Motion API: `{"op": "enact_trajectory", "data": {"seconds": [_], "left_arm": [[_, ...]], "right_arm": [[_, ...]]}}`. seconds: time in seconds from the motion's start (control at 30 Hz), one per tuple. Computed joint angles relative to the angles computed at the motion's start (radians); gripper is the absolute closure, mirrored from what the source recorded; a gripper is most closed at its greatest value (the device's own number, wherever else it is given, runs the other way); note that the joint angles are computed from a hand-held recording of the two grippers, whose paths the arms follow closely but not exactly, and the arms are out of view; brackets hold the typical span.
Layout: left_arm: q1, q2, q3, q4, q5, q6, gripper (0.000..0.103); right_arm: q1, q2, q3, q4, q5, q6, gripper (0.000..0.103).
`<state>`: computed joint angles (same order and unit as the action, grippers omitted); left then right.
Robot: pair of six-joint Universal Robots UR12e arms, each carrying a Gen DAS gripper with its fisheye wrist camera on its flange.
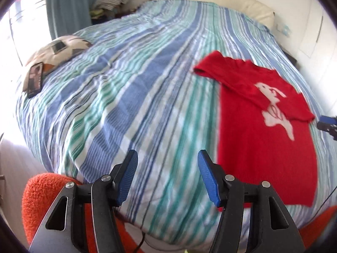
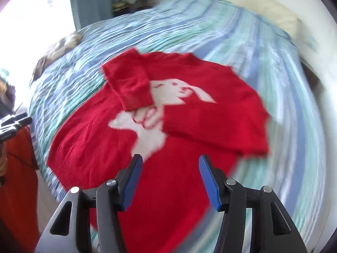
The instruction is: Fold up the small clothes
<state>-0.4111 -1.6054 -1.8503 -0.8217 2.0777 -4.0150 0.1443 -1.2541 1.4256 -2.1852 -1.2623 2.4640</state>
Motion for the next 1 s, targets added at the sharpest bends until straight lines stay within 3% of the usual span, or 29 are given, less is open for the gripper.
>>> {"op": "enact_trajectory", "data": {"seconds": [0.07,0.13,0.2,0.23,0.27,0.3,0.37,0.47,0.57,0.67,0.77,0.9,1.0], "left_arm": [[0.001,0.001,-0.019,-0.016,0.004,-0.001,0.041],[0.021,0.003,-0.015,-0.073,-0.046,-0.023,0.041],[0.031,0.01,-0.026,-0.043,-0.067,-0.028,0.041],[0.03,0.009,-0.024,-0.049,-0.058,-0.031,0.041],[0.028,0.007,-0.022,-0.058,-0.052,-0.034,0.041],[0.03,0.008,-0.022,-0.062,-0.059,-0.037,0.041],[0.029,0.007,-0.022,-0.061,-0.07,-0.043,0.041],[0.027,0.001,-0.019,-0.065,-0.065,-0.042,0.041],[0.029,-0.004,-0.018,-0.065,-0.077,-0.039,0.041],[0.024,-0.014,-0.008,-0.08,-0.073,-0.031,0.041],[0.018,-0.028,0.008,-0.115,-0.064,-0.022,0.041],[0.01,-0.035,0.019,-0.145,-0.047,-0.023,0.041],[0.009,-0.033,0.019,-0.161,-0.038,-0.038,0.041]], "right_arm": [[0.039,0.051,-0.034,-0.018,-0.042,-0.034,0.047],[0.07,0.099,-0.056,-0.053,-0.099,-0.043,0.047],[0.083,0.134,-0.081,-0.04,-0.128,0.001,0.05],[0.08,0.147,-0.095,-0.028,-0.124,0.041,0.057],[0.077,0.148,-0.091,-0.055,-0.118,0.091,0.089],[0.064,0.145,-0.09,-0.083,-0.105,0.156,0.098],[0.017,0.124,-0.075,-0.171,-0.048,0.297,0.098],[-0.077,0.082,-0.043,-0.292,-0.07,0.504,0.098],[-0.182,0.035,0.002,-0.36,-0.146,0.691,0.098],[-0.268,0.002,0.041,-0.328,-0.187,0.77,0.098],[-0.323,-0.016,0.085,-0.294,-0.164,0.818,0.098],[-0.353,-0.021,0.131,-0.291,-0.146,0.859,0.098],[-0.367,-0.028,0.16,-0.293,-0.149,0.942,0.098]]}}
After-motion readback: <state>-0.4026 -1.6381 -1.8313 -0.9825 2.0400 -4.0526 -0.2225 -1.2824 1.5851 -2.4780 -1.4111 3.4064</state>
